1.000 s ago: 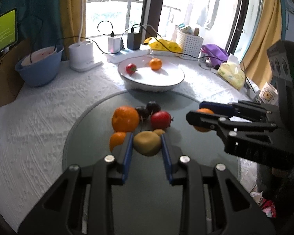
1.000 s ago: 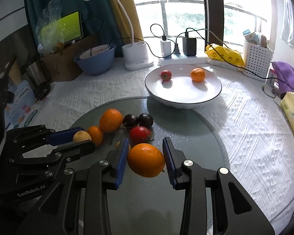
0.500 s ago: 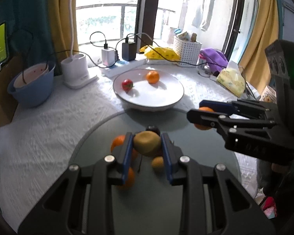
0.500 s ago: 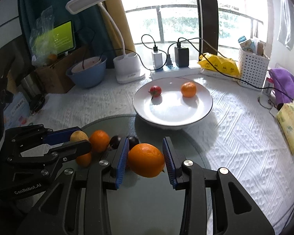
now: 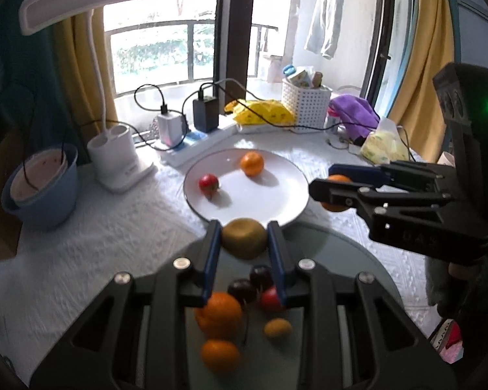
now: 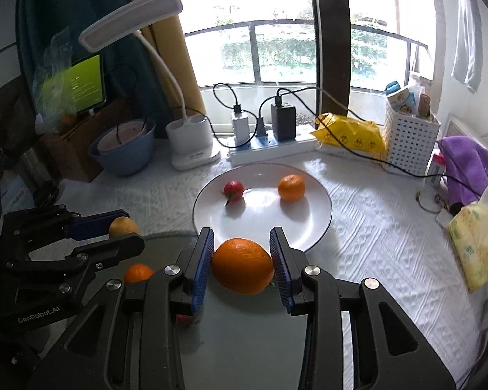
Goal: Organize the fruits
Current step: 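Carry the kiwi in the left gripper and mandarin in the right gripper onto the plate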
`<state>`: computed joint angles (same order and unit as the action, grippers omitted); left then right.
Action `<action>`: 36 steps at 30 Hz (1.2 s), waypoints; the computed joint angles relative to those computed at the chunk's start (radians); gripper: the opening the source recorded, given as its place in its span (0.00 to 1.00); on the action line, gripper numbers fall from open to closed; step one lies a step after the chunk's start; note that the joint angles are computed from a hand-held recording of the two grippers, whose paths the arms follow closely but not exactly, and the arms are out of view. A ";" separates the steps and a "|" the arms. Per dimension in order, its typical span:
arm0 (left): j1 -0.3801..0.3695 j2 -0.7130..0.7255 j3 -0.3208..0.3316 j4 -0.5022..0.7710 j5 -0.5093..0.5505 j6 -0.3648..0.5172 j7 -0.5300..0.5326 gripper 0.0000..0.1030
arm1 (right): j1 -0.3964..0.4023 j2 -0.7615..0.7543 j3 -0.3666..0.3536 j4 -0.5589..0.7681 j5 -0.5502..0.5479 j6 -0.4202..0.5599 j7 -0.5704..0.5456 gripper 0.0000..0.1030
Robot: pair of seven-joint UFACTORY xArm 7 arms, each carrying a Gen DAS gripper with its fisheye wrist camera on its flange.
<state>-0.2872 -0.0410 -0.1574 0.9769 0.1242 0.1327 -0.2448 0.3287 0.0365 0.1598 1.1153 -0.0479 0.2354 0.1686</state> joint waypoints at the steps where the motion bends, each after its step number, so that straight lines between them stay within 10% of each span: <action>1: -0.002 0.010 0.003 0.011 -0.016 -0.002 0.020 0.29 | -0.001 0.007 -0.002 0.007 -0.002 0.002 -0.001 0.37; 14: 0.022 0.189 -0.018 0.205 -0.256 0.013 0.315 0.29 | -0.005 0.148 -0.035 0.164 -0.046 0.050 0.017 0.37; 36: 0.080 0.472 -0.044 0.539 -0.325 0.204 0.418 0.29 | -0.005 0.382 -0.065 0.386 -0.011 0.119 0.005 0.37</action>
<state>-0.2069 0.4307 -0.2018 1.5155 -0.2010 0.3368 0.1732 0.3238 0.4189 0.0952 1.5018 -0.0588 0.3543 0.1735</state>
